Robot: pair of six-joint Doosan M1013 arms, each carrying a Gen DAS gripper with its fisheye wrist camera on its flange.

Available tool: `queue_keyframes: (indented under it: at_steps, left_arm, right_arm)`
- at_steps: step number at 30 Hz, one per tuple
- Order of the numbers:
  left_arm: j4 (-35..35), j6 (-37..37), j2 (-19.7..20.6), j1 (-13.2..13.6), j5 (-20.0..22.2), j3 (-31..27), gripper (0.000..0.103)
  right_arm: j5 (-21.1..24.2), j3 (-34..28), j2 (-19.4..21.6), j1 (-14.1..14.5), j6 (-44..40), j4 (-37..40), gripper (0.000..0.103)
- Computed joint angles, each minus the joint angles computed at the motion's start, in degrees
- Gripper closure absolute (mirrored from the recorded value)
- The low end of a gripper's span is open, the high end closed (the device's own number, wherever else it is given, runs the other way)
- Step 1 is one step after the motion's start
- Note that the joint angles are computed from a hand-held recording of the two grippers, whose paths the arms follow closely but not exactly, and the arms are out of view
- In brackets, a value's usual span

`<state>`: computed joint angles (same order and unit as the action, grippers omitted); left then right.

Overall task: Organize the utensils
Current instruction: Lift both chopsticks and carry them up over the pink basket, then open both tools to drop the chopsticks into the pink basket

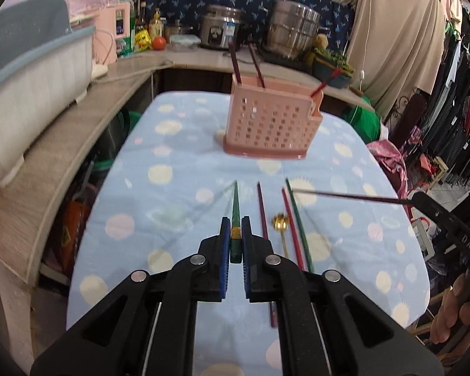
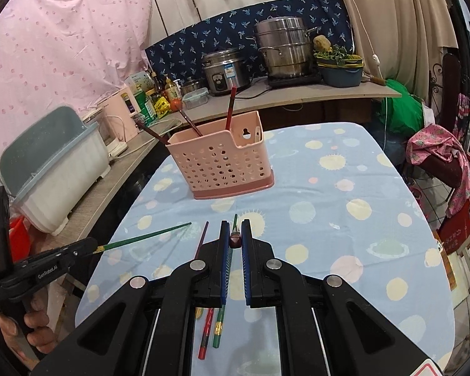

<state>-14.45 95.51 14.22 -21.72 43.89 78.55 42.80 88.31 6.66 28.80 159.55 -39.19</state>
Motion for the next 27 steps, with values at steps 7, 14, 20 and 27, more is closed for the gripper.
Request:
queue_keyframes:
  at_steps: [7, 14, 20, 27]
  left_arm:
    - [1.1, -1.1, 2.0, -0.1, -1.0, -5.3, 0.096]
    - [1.8, -1.1, 4.6, -0.4, -0.7, -10.8, 0.097]
    - [0.8, -0.5, 6.5, -0.5, -0.6, -15.5, 0.097]
    - [-2.1, 0.6, 8.2, -0.5, -2.2, -21.1, 0.097]
  right_arm:
    - [-1.0, -2.0, 0.5, -1.1, 0.5, -3.1, 0.096]
    - [-0.9, -4.7, 1.7, -2.1, 0.8, -6.0, 0.096]
    - [-2.2, -6.9, 2.2, -3.0, 1.6, -8.8, 0.096]
    - [-6.7, -10.4, 3.2, -4.8, 1.9, -10.2, 0.096]
